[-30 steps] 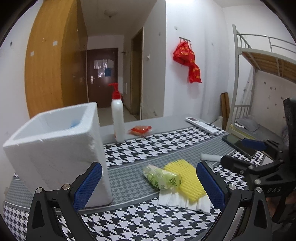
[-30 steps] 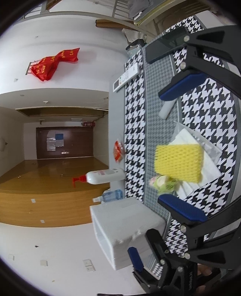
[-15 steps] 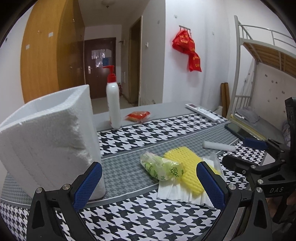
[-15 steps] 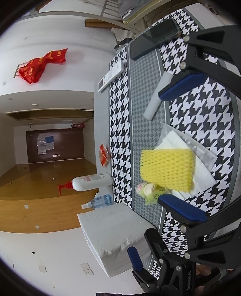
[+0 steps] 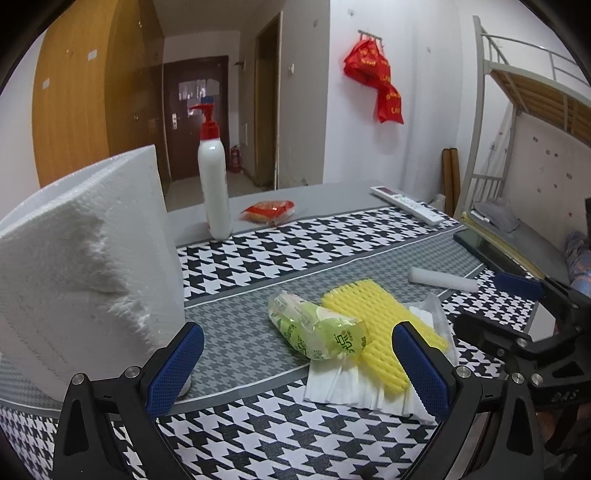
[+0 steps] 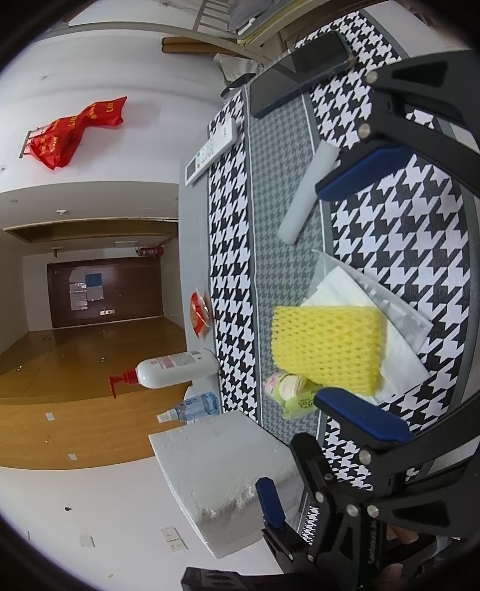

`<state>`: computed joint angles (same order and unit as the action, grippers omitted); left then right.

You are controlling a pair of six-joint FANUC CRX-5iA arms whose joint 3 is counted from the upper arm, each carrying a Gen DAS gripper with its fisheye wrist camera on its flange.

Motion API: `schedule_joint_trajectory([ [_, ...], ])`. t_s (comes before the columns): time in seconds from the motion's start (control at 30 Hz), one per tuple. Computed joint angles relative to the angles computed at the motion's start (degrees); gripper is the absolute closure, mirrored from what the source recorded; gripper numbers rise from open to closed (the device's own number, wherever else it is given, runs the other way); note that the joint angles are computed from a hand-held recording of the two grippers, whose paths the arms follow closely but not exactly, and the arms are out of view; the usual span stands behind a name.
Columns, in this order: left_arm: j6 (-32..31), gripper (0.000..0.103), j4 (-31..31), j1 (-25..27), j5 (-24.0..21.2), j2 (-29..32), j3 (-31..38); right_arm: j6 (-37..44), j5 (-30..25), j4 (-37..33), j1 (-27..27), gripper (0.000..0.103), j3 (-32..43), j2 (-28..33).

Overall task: Organize soft objects
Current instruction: 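Move both grippers back toward the green packet and yellow sponge, then close the left gripper on the green-wrapped packet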

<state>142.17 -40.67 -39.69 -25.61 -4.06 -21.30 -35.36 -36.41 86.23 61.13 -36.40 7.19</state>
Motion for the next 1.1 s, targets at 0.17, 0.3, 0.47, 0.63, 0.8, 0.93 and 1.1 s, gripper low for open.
schedule_joint_trajectory([
  [0.17, 0.3, 0.001, -1.4, -1.3, -2.3, 2.3, 2.3, 0.2, -0.5, -0.4, -0.4, 0.001, -0.3, -0.2],
  [0.3, -0.7, 0.001, -0.6, -1.3, -2.9, 3.8, 3.6, -0.4, 0.4, 0.7, -1.1, 0.001, -0.5, -0.2],
  [0.47, -1.3, 0.001, 0.0, -1.2, -5.1, 6.3, 5.7, -0.1, 1.2, 0.6, -1.8, 0.001, -0.3, 0.1],
  [0.63, -2.2, 0.001, 0.8, -0.9, -7.3, 8.6, 7.6, 0.3, 1.1, 0.0, -1.7, 0.001, -0.2, 0.3],
  [0.8, -4.2, 0.001, 3.3, 0.5, -5.4, 9.2, 7.3, 1.0, 1.1, -0.9, -1.6, 0.001, 0.1, 0.6],
  [0.93, -7.9, 0.002, 7.8, 2.6, -3.3, 9.2, 6.1, 2.3, 1.0, -2.0, -1.4, 0.001, 0.6, 0.9],
  [1.1, -7.6, 0.011, 8.2, 3.2, -3.2, 8.9, 5.7, 4.6, 1.2, -3.7, -1.0, 0.001, 1.6, 1.7],
])
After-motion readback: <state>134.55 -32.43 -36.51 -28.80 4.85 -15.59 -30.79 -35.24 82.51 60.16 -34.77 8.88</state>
